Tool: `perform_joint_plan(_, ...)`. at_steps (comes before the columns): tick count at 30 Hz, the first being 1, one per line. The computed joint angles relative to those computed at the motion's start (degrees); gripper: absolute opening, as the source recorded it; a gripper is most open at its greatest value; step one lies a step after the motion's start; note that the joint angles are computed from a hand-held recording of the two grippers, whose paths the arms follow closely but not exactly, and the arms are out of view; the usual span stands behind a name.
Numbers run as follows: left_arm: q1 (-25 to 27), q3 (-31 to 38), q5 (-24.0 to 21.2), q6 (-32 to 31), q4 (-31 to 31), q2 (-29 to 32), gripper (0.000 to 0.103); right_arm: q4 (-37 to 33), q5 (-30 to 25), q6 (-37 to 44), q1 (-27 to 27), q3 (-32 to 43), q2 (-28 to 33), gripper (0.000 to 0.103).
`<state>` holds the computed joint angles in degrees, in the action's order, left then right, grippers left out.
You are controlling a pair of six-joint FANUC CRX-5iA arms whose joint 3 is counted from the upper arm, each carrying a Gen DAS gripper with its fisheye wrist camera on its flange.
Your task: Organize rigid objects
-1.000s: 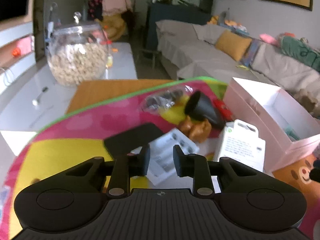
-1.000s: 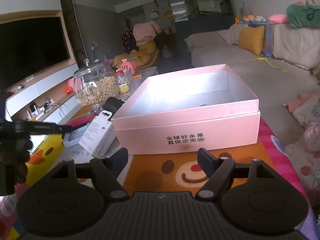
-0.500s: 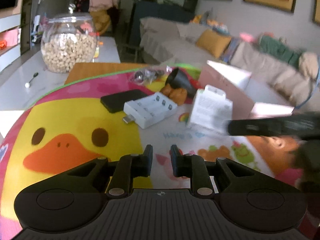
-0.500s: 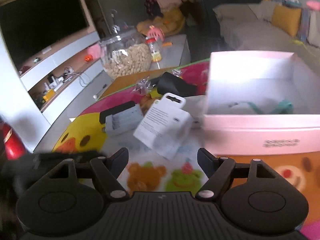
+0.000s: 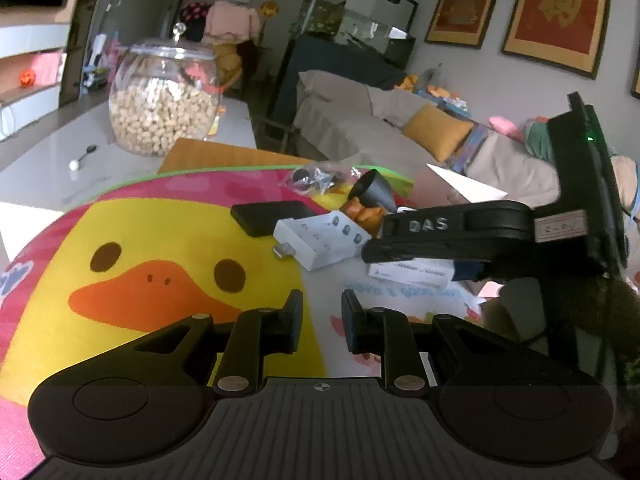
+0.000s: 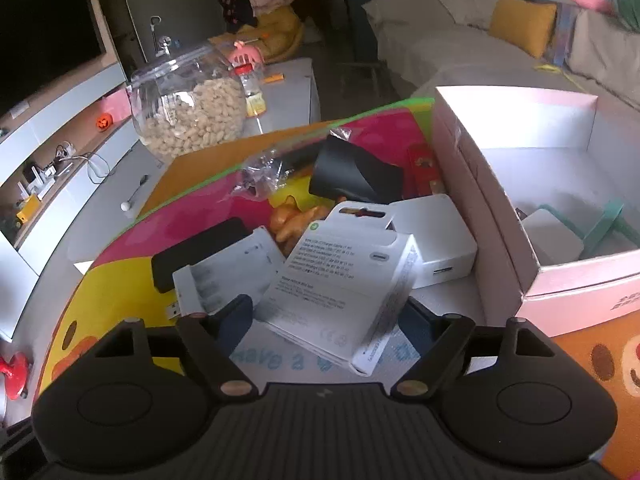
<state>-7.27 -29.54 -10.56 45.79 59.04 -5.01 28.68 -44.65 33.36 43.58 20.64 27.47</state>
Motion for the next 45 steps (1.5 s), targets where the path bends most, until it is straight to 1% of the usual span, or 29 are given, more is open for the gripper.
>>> perform_joint_plan(2,0.56,0.46,-0.40,2.52,-2.65,0.02,0.023,-3.69,0.06,4.39,-0.73,0.12,-1.19,0.067)
perform_joint_plan(3,1.16,1.10,-1.08,4.99,-5.31,0.15,0.023,-7.15,0.63,8.03,-1.35,-0.53,-2.53,0.063)
perform_joint_plan(4,1.55,1.52,-1.59,6.44,-7.06,0.22,0.023,-10.47,0.97,11.41,-1.90,-1.47,-4.10,0.043)
perform_joint_plan(5,1.92,2.19,-2.26,8.13,-9.19,0.39,0.023,-13.78,1.09,14.78,-2.50,-2.49,-5.75,0.025)
perform_joint_plan(7,2.21,3.39,-3.29,9.54,-11.69,0.77,0.023,-17.90,1.05,19.78,-3.53,-5.08,-8.74,0.023)
perform_joint_plan(9,2.06,5.03,-3.41,9.98,-14.25,1.45,0.023,-19.11,3.15,22.80,-4.34,-10.22,-12.76,0.023)
perform_joint_plan(10,1.89,6.19,-3.03,10.37,-16.13,2.00,0.023,-17.93,4.40,22.80,-4.43,-13.13,-14.67,0.023)
perform_joint_plan(11,1.80,7.63,-2.88,10.92,-18.23,2.73,0.023,-15.33,5.70,21.68,-4.34,-16.57,-16.74,0.014)
perform_joint_plan(12,1.82,9.48,-3.17,12.15,-20.73,3.65,0.023,-12.90,6.76,20.31,-4.31,-19.26,-18.28,0.010)
perform_joint_plan(13,1.79,11.18,-3.60,13.24,-22.57,4.62,0.023,-9.48,7.65,17.95,-4.28,-22.45,-20.03,0.009)
perform_joint_plan(15,1.39,14.85,-4.70,12.36,-22.49,7.35,0.023,-6.47,9.51,15.38,-5.03,-26.94,-22.95,0.009)
perform_joint_plan(17,0.86,19.21,-6.26,12.87,-23.47,10.56,0.023,-10.05,10.89,17.63,-6.42,-28.81,-25.51,0.011)
perform_joint_plan(18,0.64,22.26,-7.39,14.91,-26.24,12.45,0.023,-11.41,11.73,17.83,-7.12,-29.65,-26.49,0.013)
perform_joint_plan(19,0.52,25.27,-8.67,16.93,-29.32,14.25,0.023,-11.88,12.73,17.33,-7.75,-30.70,-27.39,0.018)
perform_joint_plan(21,0.55,34.11,-14.40,23.59,-36.93,19.22,0.026,-8.13,15.34,13.12,-8.45,-33.78,-28.73,0.031)
perform_joint_plan(22,0.75,37.88,-17.37,27.02,-39.10,21.45,0.026,-4.47,16.87,9.51,-8.72,-35.73,-29.33,0.041)
perform_joint_plan(23,1.04,42.59,-21.15,31.62,-41.31,24.26,0.026,-1.02,18.26,6.09,-9.12,-37.50,-29.91,0.048)
perform_joint_plan(25,1.46,48.86,-25.93,38.12,-43.73,28.31,0.026,1.95,20.37,2.56,-10.01,-39.31,-30.38,0.054)
perform_joint_plan(27,2.06,52.37,-30.09,39.92,-42.92,31.13,0.027,-0.80,21.52,3.45,-10.62,-39.18,-30.56,0.055)
perform_joint_plan(29,2.55,50.31,-28.90,37.68,-39.01,31.12,0.027,-3.81,22.11,5.37,-11.06,-38.75,-30.66,0.057)
perform_joint_plan(30,2.71,48.13,-27.73,35.39,-36.39,30.35,0.027,-4.64,22.45,6.04,-11.16,-38.81,-30.88,0.058)
perform_joint_plan(32,2.94,44.78,-27.67,30.20,-31.04,28.97,0.027,-7.48,23.44,9.18,-11.05,-38.54,-31.07,0.061)
perform_joint_plan(33,2.95,42.07,-27.41,26.78,-27.79,27.70,0.027,-10.95,23.38,13.20,-11.08,-37.65,-31.13,0.061)
perform_joint_plan(36,2.37,33.71,-25.08,19.12,-22.04,22.77,0.027,-19.40,21.94,24.62,-10.55,-34.17,-30.37,0.064)
perform_joint_plan(37,2.03,31.26,-24.12,17.26,-20.99,21.13,0.027,-20.46,21.45,27.27,-10.25,-33.20,-30.01,0.065)
perform_joint_plan(38,1.57,29.34,-23.28,15.82,-20.42,19.70,0.027,-19.17,21.54,28.06,-9.66,-32.85,-29.70,0.065)
perform_joint_plan(41,0.36,21.57,-20.18,7.70,-15.94,14.61,0.027,-10.47,24.00,23.42,-8.60,-32.85,-28.16,0.069)
perform_joint_plan(43,-0.19,17.19,-19.33,2.89,-12.40,11.72,0.027,-9.97,23.58,22.56,-8.87,-30.09,-26.03,0.069)
perform_joint_plan(45,-0.60,14.14,-18.98,-0.21,-9.79,9.55,0.027,-13.92,21.99,24.32,-9.40,-25.71,-23.49,0.069)
